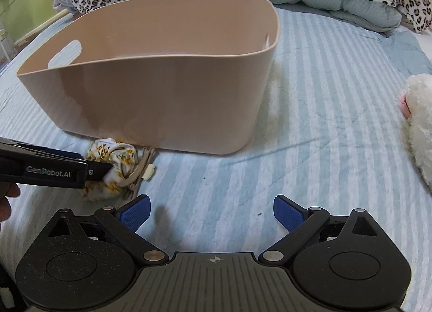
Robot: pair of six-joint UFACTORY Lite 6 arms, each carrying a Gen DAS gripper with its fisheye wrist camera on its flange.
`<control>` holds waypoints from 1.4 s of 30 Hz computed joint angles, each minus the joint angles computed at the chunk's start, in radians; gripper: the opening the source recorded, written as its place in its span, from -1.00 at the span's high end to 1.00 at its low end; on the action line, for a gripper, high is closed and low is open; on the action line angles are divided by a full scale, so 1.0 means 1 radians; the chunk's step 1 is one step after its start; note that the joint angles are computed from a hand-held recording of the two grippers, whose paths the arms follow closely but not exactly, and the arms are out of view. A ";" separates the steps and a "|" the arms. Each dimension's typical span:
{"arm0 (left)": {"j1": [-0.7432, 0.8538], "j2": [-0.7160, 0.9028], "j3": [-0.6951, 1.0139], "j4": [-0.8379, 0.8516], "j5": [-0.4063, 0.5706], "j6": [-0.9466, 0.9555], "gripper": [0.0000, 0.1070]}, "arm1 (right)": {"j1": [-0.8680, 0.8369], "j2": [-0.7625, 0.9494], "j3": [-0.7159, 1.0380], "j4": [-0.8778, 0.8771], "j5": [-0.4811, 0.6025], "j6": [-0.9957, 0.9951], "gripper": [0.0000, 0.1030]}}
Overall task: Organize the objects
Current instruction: 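Grasp floral scrunchie with left gripper while right grasps hair clip, drop both in basket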
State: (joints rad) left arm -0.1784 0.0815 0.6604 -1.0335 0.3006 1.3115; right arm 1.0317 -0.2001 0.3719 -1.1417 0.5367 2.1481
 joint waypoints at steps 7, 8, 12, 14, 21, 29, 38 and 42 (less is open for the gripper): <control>0.068 -0.027 0.002 0.169 0.029 -0.148 0.86 | 0.007 0.062 0.054 -0.045 -0.026 0.040 -0.92; 0.070 -0.037 -0.007 0.191 0.013 -0.165 0.86 | 0.008 0.075 0.066 -0.054 -0.030 0.047 -0.92; 0.094 -0.052 -0.025 0.197 0.008 -0.140 0.86 | -0.007 0.139 0.121 -0.090 -0.064 0.070 -0.89; 0.101 -0.048 -0.028 0.180 0.010 -0.119 0.85 | -0.015 0.181 0.143 -0.129 -0.090 0.108 -0.84; 0.093 -0.088 -0.086 0.077 -0.024 0.011 0.86 | 0.009 0.308 0.228 -0.174 -0.037 0.144 -0.22; 0.133 -0.224 -0.161 0.168 0.026 -0.035 0.89 | 0.068 0.272 0.216 -0.135 0.011 0.102 0.76; 0.238 -0.328 -0.143 0.196 0.181 -0.023 0.90 | 0.142 0.131 0.168 -0.004 0.058 0.026 0.76; 0.255 -0.444 -0.160 0.246 0.245 -0.078 0.90 | 0.192 0.021 0.119 0.027 0.108 0.004 0.76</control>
State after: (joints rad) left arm 0.0762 -0.3623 0.5003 -0.7879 0.5456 1.2333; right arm 1.2235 -0.1793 0.4908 -1.1150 0.6445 2.1526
